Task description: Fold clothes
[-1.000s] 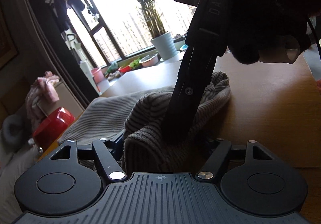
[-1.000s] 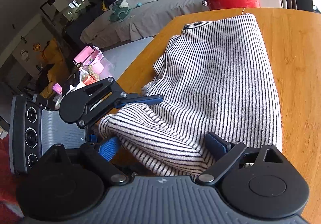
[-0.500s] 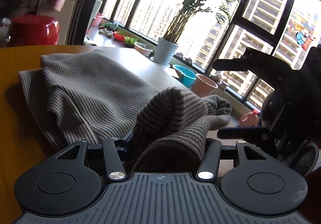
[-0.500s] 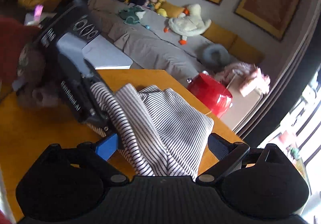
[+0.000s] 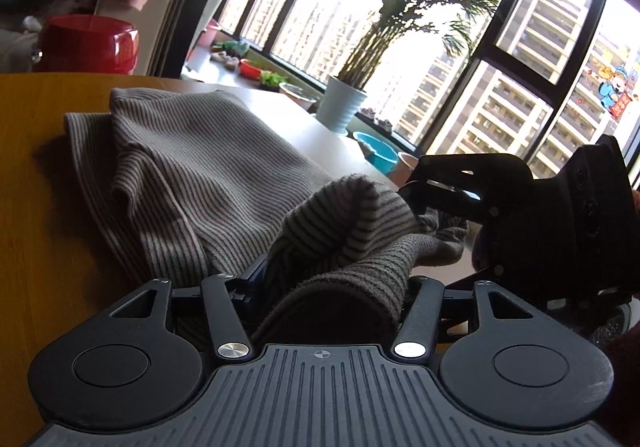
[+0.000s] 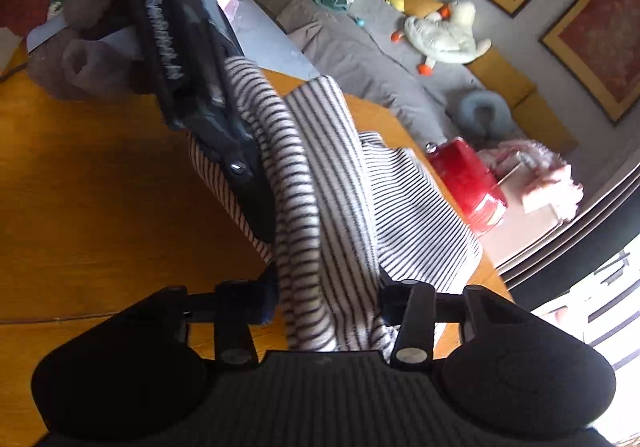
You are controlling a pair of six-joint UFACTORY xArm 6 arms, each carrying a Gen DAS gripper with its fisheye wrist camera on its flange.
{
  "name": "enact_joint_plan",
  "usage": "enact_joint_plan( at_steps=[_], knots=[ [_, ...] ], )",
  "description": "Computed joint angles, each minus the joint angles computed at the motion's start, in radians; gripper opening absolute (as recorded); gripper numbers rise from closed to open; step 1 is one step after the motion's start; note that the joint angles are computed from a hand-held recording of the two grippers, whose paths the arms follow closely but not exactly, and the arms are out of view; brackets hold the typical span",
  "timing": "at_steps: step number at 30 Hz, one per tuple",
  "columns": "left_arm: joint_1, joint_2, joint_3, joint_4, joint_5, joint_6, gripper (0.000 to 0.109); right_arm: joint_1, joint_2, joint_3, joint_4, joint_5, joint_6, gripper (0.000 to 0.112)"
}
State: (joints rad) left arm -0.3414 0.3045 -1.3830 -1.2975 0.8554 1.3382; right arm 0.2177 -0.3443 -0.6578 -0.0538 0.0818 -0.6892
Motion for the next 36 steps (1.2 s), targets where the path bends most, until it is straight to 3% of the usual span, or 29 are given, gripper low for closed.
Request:
enact_joint_plan(
  at_steps=[3,6,9,12,16,18,21,24,26,29,31,36],
  knots=[
    [0.033,-0.099,0.097,-0.001,-0.005,0.048,0.082,0.007,-0.034,-0.003,0.043,0.064,0.033,0.034],
    [0.078,-0.152,0.133,-0.053,-0.007,0.027,0.081,0.012,-0.079,0.008,0.100,0.111,0.025,0.031],
    [0.104,-0.154,0.108,-0.130,-0.029,-0.039,0.068,0.020,-0.137,0.010,0.176,0.199,-0.012,0.029],
    [0.092,-0.081,0.009,-0.187,-0.033,-0.102,0.061,0.034,-0.230,-0.001,0.226,0.344,-0.033,0.029],
    [0.047,0.063,-0.157,-0.086,0.030,-0.209,0.045,0.034,-0.327,-0.081,0.261,0.546,-0.044,0.029],
    [0.019,0.112,-0.205,0.008,0.027,-0.257,0.045,0.016,-0.327,-0.157,0.303,0.618,-0.063,0.029],
    [0.001,0.144,-0.224,0.105,0.030,-0.274,0.046,-0.044,-0.231,-0.298,0.438,0.685,-0.135,0.030],
    [-0.004,0.150,-0.210,0.116,0.015,-0.240,0.042,-0.126,-0.001,-0.484,0.572,0.774,-0.201,0.033],
    [0.001,0.151,-0.206,0.109,0.012,-0.242,0.034,-0.167,0.161,-0.596,0.602,0.825,-0.167,0.036],
    [0.023,0.180,-0.235,0.102,0.038,-0.290,0.017,-0.222,0.327,-0.698,0.673,0.882,-0.103,0.053],
    [0.037,0.198,-0.254,0.091,0.064,-0.306,0.010,-0.250,0.377,-0.714,0.733,0.903,-0.082,0.057],
    [0.051,0.221,-0.279,0.070,0.089,-0.322,0.010,-0.271,0.364,-0.668,0.800,0.902,-0.132,0.061]
  ],
)
